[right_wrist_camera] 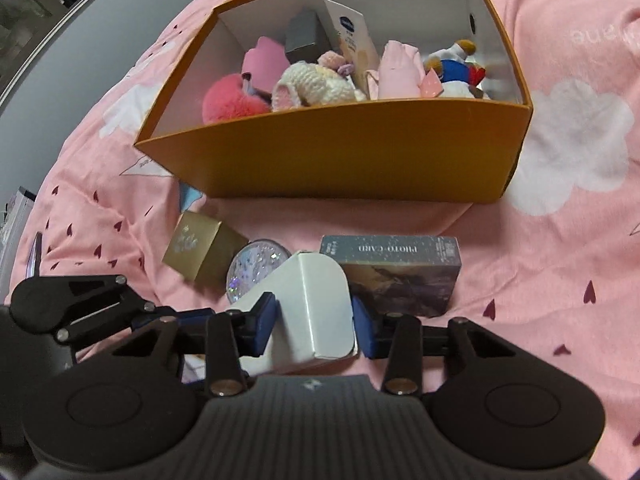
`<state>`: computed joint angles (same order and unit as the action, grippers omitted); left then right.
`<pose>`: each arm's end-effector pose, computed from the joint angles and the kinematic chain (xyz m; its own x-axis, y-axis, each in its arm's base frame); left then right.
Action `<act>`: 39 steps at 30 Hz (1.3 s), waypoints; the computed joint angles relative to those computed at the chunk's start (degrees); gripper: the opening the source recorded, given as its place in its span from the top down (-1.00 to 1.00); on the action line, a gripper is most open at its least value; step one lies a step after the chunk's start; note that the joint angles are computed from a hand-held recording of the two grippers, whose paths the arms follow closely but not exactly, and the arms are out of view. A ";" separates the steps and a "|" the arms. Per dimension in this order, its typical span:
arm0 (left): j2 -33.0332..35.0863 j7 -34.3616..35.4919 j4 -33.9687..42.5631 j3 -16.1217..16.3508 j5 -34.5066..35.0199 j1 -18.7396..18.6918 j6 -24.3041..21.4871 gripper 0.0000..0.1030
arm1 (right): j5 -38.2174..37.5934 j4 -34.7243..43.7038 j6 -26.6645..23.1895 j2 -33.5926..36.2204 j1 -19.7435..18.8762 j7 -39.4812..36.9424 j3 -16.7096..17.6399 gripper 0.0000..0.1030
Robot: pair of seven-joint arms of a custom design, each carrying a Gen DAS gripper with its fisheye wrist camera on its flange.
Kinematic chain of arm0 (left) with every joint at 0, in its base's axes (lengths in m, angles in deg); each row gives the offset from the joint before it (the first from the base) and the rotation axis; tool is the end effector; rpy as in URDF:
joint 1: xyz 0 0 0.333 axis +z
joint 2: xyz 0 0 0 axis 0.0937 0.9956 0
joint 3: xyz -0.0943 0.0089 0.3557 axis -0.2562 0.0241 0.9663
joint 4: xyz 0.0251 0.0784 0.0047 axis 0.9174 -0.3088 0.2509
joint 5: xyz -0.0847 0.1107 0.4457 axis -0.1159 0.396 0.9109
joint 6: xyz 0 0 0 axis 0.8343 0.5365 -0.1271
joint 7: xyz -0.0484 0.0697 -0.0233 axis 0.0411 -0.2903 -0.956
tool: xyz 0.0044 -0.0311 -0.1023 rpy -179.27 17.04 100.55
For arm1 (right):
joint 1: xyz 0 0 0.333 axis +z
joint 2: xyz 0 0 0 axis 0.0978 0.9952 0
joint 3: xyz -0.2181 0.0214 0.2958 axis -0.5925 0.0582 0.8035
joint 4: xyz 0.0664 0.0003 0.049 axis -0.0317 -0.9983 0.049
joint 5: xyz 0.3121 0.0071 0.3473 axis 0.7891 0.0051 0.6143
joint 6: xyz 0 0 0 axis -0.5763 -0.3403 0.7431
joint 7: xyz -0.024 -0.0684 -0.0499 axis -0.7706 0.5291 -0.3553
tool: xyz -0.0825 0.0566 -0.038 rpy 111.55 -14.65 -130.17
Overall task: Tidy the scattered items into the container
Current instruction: 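Grasp the white rectangular box with the right tool, then close the left tool on the white box while the right tool releases it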
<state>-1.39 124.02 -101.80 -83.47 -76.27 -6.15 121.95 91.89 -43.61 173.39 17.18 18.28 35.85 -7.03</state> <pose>0.5284 -0.1843 0.5729 -0.8881 -0.4467 -0.1083 -0.3614 0.8242 -0.4361 0.5292 0.0967 0.5488 0.0199 -0.9180 -0.3962 -0.9149 0.1430 -0.3775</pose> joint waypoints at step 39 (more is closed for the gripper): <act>-3.17 -3.40 -5.33 0.05 3.82 -1.52 9.26 0.02 | -8.83 0.28 -11.16 0.01 -0.16 -7.44 1.73 0.10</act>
<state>-4.56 120.61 -107.13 -83.42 -72.45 -7.68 131.20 83.06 -43.33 162.23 17.20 18.12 28.41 -5.30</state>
